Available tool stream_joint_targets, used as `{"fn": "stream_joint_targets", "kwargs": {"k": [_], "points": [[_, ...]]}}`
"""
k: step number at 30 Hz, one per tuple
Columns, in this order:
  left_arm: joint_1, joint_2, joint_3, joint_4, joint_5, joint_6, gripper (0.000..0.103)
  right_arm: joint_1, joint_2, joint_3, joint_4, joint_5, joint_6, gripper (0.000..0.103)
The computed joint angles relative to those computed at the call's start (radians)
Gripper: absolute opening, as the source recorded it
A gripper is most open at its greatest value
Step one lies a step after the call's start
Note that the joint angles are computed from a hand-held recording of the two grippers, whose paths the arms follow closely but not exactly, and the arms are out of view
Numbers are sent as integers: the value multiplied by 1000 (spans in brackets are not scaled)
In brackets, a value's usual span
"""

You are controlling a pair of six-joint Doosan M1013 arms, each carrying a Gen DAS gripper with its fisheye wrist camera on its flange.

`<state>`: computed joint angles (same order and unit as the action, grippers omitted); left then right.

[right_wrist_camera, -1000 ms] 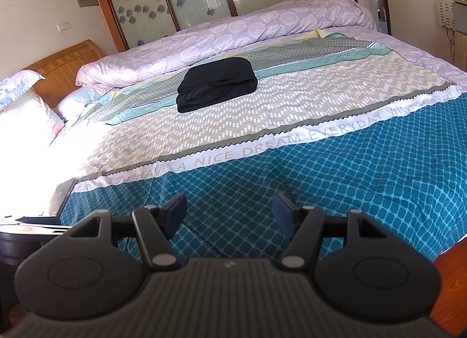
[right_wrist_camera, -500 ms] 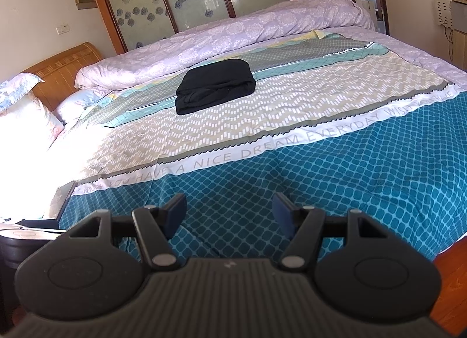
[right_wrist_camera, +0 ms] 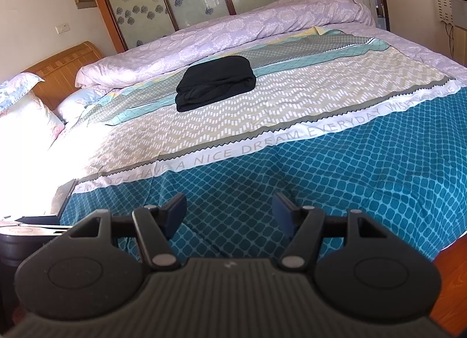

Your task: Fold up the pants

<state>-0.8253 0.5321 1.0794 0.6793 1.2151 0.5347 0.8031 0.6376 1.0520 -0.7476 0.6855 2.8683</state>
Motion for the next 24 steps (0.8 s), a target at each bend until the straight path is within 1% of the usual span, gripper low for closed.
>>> {"fn": "stream_joint_targets", "kwargs": {"k": [4,8,17,24], "points": [[-7,1,3,35,2,-3,103,-2,0,1,12,-2,-8,67],[-8,-1,4,32,-4,2,103,-1,0,1,10,-3,-7,67],[-10,-1,1,56,10,-17,103,0,0,0,2,-4,-7,67],[-11,5,-6,53,25,-5,103,1,0,1,2,-7,-9,67]]}}
